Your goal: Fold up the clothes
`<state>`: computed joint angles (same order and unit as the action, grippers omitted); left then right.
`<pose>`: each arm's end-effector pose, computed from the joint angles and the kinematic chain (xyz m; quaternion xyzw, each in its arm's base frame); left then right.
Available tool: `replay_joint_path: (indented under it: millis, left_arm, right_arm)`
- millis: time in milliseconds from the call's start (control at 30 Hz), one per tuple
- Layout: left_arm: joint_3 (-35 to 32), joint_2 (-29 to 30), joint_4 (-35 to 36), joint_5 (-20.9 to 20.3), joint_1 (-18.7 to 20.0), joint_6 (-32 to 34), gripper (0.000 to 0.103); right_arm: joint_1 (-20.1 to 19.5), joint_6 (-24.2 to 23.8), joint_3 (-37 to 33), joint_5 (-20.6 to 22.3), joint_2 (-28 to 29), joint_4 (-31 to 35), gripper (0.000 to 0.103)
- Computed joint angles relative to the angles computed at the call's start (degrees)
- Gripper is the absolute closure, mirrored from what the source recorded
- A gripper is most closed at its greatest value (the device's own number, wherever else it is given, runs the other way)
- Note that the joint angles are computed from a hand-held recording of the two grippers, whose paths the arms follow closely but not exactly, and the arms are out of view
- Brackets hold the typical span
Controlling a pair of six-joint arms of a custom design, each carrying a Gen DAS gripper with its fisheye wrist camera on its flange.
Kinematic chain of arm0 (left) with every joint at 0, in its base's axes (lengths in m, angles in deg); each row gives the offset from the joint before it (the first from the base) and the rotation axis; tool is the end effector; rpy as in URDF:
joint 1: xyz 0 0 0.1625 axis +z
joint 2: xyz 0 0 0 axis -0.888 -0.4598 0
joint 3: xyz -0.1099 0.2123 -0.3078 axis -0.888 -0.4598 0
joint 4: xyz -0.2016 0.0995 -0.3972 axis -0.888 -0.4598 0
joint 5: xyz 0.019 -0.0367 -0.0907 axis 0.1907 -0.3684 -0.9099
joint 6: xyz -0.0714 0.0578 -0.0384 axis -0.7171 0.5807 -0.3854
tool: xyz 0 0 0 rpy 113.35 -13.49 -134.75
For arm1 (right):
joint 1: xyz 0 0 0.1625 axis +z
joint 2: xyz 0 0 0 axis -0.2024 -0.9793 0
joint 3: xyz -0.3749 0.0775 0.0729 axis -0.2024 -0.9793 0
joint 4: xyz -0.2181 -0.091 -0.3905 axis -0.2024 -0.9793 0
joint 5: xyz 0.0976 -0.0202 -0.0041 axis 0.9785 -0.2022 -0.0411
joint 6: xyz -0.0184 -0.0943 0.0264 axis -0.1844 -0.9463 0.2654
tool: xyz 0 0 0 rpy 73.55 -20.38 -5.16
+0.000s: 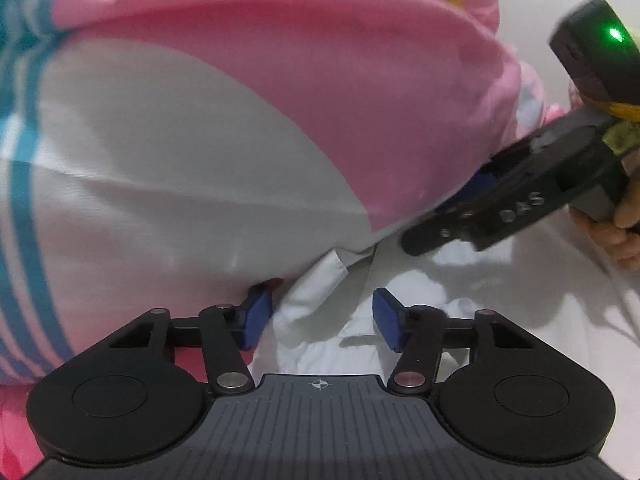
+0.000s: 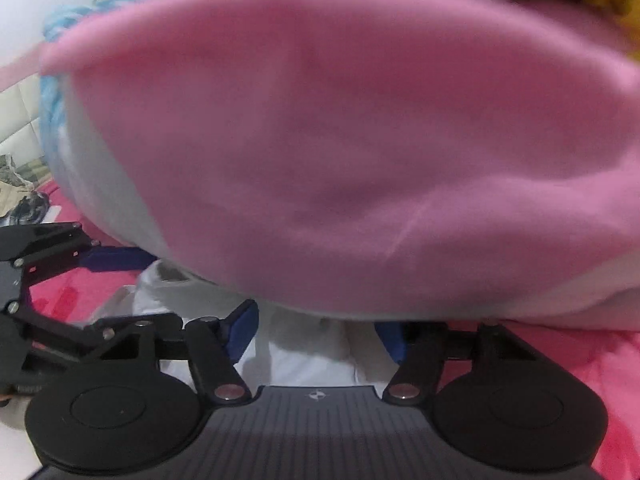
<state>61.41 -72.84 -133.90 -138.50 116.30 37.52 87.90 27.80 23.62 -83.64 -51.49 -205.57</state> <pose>-0.3124 -0.7067 -0.0827 0.5683 0.7623 -0.2523 0.1798 -0.0462 -0.6825 0.2806 0.1532 -0.8684 0.3878 0.2683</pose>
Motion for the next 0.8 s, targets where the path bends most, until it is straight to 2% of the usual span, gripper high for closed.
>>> replay_joint_path:
  millis: [100,133,167,200,267,333,467,700,800]
  left_arm:
    - [-1.3,1.2,0.7,1.5,-0.3,0.4,0.066]
    - [-1.5,1.4,0.8,1.8,-0.3,0.2,0.074]
    - [-1.8,1.6,0.8,2.1,-0.3,0.0,0.084]
    - [-1.9,1.7,0.7,2.2,-0.4,-0.1,0.088]
    - [-1.5,1.7,-0.7,2.2,-0.4,0.0,0.095]
    - [-0.4,1.0,-2.2,1.5,-0.4,0.2,0.098]
    - [3.5,-1.3,-5.9,-0.6,-0.7,2.2,0.098]
    - [11.7,-6.6,-12.4,-5.9,-2.0,6.4,0.099]
    - [15.5,-8.9,-15.0,-8.7,-1.9,7.6,0.099]
  right_arm:
    - [-0.1,0.6,-1.4,-0.3,1.7,0.2,0.042]
    - [-0.1,0.8,-1.6,-0.3,2.1,0.0,0.047]
    - [-0.2,1.1,-1.5,0.0,2.2,-0.1,0.058]
    - [-0.3,1.3,-1.4,0.3,2.2,-0.3,0.065]
    - [-0.4,1.5,-0.7,1.1,1.8,-0.8,0.087]
    - [-0.6,1.5,0.3,1.9,1.1,-1.3,0.093]
    - [-1.2,0.7,4.3,4.5,-1.9,-2.5,0.094]
    - [-1.5,-6.8,14.1,6.6,-8.2,-9.0,0.094]
    - [-2.6,-9.3,17.9,10.7,-11.5,-12.3,0.094]
